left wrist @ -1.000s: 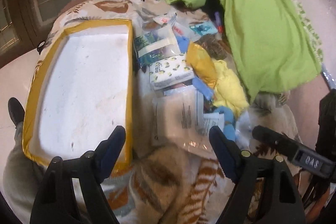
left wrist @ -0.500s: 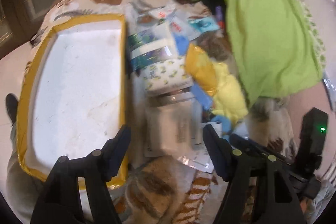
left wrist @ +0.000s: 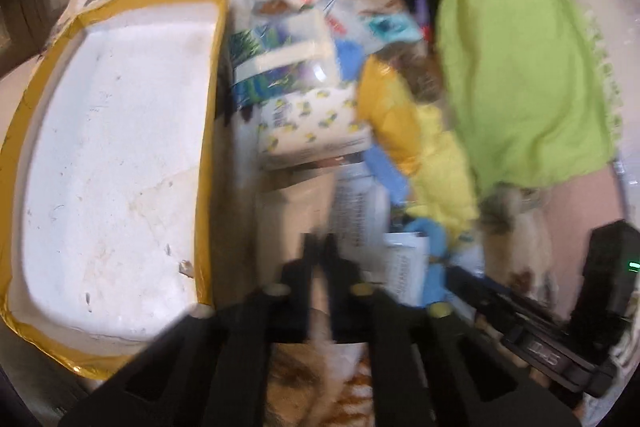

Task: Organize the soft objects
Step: 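Grasp the white desiccant packet with the right gripper and lift it, then lower the desiccant packet into the white tray and open the right gripper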

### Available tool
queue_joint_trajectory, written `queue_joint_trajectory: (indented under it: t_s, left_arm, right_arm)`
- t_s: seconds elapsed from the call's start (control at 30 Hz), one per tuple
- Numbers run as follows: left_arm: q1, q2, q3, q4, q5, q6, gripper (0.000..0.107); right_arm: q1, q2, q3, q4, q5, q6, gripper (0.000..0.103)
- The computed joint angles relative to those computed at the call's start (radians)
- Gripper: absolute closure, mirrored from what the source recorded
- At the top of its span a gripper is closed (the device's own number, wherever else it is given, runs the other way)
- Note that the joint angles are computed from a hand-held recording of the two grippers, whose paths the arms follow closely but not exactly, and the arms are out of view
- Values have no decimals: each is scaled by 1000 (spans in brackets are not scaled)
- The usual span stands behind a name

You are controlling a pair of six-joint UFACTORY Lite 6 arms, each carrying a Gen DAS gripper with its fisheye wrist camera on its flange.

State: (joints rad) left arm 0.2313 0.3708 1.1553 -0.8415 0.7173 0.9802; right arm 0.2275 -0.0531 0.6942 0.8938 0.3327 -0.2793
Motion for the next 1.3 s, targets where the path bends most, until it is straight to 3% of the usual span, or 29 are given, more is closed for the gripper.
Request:
queue_joint_trajectory:
  t_s: [0.03, 0.13, 0.27, 0.3, 0.4, 0.5, 0.6, 0.7, 0.87, 0.97, 1.1, 1.13, 1.17, 1.23, 1.27, 1.3]
  left_arm:
    - [28, -8, 1, -29, 52, 24, 107]
    - [83, -66, -46, -69, 87, 83, 107]
    - [180, -100, -60, -111, 170, 105, 107]
    - [226, -101, -47, -127, 227, 119, 107]
    - [313, -126, -1, -122, 304, 109, 107]
    - [413, -116, 85, -105, 374, 98, 107]
    - [454, -90, 167, -39, 310, 98, 107]
    - [433, -21, 226, 64, 198, 85, 107]
    - [399, 193, 336, 125, 119, 44, 107]
    - [414, 279, 387, 104, 148, 41, 107]
    - [436, 323, 382, 79, 174, 50, 105]
    - [444, 323, 373, 70, 176, 59, 103]
    - [451, 321, 362, 60, 171, 72, 94]
    - [475, 294, 331, 24, 187, 112, 70]
    - [491, 274, 312, -4, 196, 138, 55]
    - [507, 230, 269, -45, 204, 179, 49]
  right_arm:
    - [4, -6, 1, -14, -1, 11, 64]
    - [34, -55, 0, -164, -16, 156, 71]
    - [77, -126, 9, -392, -23, 396, 73]
    - [91, -146, 15, -450, -24, 460, 73]
    - [146, -164, 56, -417, -35, 451, 74]
    - [232, -63, 194, -328, -35, 365, 74]
    - [328, 121, 392, -219, -21, 267, 74]
    - [432, 357, 641, -284, 4, 331, 74]
    - [489, 733, 1025, -449, 112, 525, 74]
    - [502, 844, 1108, -474, 154, 567, 73]
    - [516, 846, 1068, -446, 114, 544, 70]
    - [513, 825, 1033, -384, 93, 485, 67]
    - [507, 819, 1025, -359, 89, 461, 63]
    - [495, 728, 913, -258, 35, 370, 42]
    - [484, 703, 889, -221, 17, 327, 35]
    - [478, 637, 826, -189, -13, 296, 33]
